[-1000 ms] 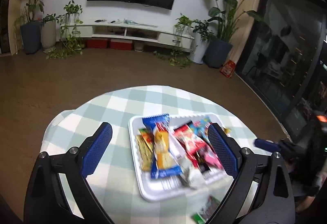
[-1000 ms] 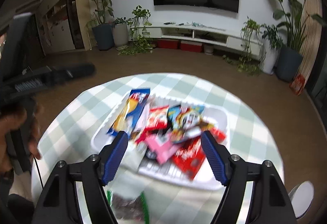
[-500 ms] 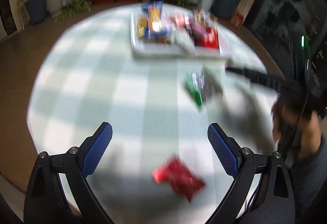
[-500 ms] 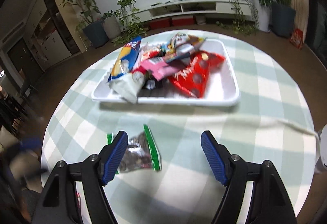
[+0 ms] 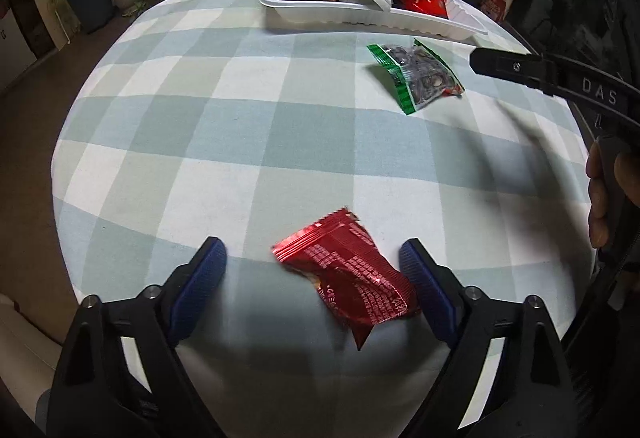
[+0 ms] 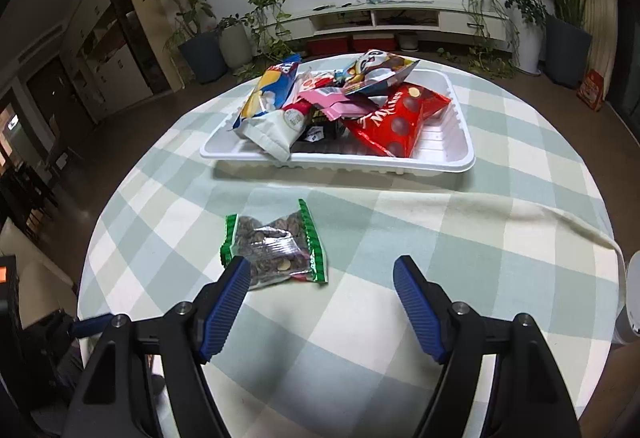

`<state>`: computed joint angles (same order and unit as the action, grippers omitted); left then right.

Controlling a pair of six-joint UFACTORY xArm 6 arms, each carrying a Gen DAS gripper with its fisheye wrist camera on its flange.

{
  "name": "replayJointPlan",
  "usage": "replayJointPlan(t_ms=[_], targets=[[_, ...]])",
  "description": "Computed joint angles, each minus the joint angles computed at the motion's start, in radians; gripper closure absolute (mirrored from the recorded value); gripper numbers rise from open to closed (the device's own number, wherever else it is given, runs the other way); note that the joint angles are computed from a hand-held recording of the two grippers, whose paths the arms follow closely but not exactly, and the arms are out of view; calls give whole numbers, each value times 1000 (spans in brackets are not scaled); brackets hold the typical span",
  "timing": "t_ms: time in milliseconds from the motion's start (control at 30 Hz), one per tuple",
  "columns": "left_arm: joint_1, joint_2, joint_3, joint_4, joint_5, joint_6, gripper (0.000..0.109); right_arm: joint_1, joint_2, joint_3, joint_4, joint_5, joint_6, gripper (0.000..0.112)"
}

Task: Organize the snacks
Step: 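Grasp the small red wrapper with left tool while right tool grasps the green-edged seed bag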

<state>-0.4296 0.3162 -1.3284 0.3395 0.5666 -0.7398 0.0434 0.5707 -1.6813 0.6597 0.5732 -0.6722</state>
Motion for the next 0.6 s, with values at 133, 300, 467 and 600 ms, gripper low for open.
replayJointPlan(t_ms=[133, 300, 467, 600], targets=[[20, 5, -18, -16, 9, 48, 28, 4, 17, -38, -7, 74, -119, 36], [43, 5, -16, -33, 5, 97, 28, -2, 42, -111, 27, 204, -412, 36], [63, 4, -5, -57, -29, 159, 28, 6, 89, -190, -69, 281, -601, 36], [77, 14, -9, -109, -64, 247, 28, -6, 200, -388, -97, 407, -658, 36]])
